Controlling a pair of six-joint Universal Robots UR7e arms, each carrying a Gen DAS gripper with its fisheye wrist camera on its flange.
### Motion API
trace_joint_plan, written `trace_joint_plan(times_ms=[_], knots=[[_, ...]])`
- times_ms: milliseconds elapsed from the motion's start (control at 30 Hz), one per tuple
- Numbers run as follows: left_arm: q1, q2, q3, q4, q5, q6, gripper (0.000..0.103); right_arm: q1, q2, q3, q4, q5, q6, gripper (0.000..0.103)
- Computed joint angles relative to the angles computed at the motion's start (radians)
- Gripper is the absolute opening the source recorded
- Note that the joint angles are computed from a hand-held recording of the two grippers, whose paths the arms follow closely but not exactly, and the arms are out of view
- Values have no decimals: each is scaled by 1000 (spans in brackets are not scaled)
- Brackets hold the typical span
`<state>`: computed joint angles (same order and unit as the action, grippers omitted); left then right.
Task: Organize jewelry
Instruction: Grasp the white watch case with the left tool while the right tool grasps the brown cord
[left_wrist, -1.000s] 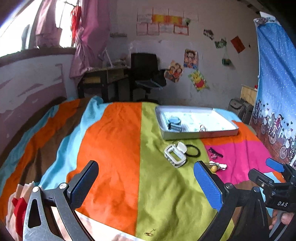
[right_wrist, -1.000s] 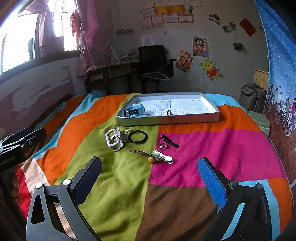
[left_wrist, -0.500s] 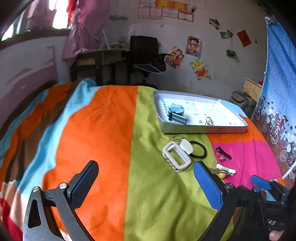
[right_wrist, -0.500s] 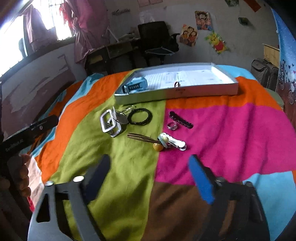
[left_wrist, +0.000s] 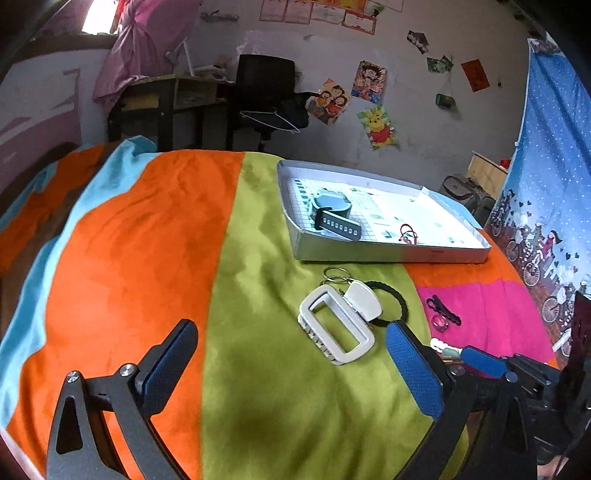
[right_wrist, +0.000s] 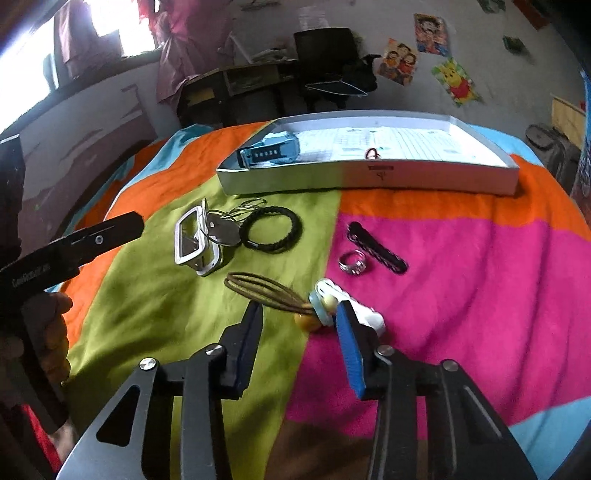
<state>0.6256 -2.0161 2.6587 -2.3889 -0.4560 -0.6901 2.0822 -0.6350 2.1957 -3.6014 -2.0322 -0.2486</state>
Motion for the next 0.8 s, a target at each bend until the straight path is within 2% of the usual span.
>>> trace_joint_plan(times_ms=[133,233,300,400,467,567,667,800], knots=[[57,77,0,-194,-52,126,91,-1,5,-3,-10,-2,0,36],[105,140,-3,-349,-100,216,87,-11,4,-2,-18,1,4,27],[138,180,-11,-426,-129,254,84,-18,4,-3,-20,7,15,26],[185,205,-23,-467,-180,267,71,-22,13,-12,-23,3,18,22],[201,200,-21,-484,-207,271,53,-23,16,-17,-25,5,20,21],[229,198,-18,-536,-273,304,46,-29,20,-16,-35,13,24,20],[258,207,-25,-550,-331,327,45,-34,24,-23,-32,23,28,20],[263,217,-26,-560,-365,349,44,-39,31,-27,-29,26,30,20]])
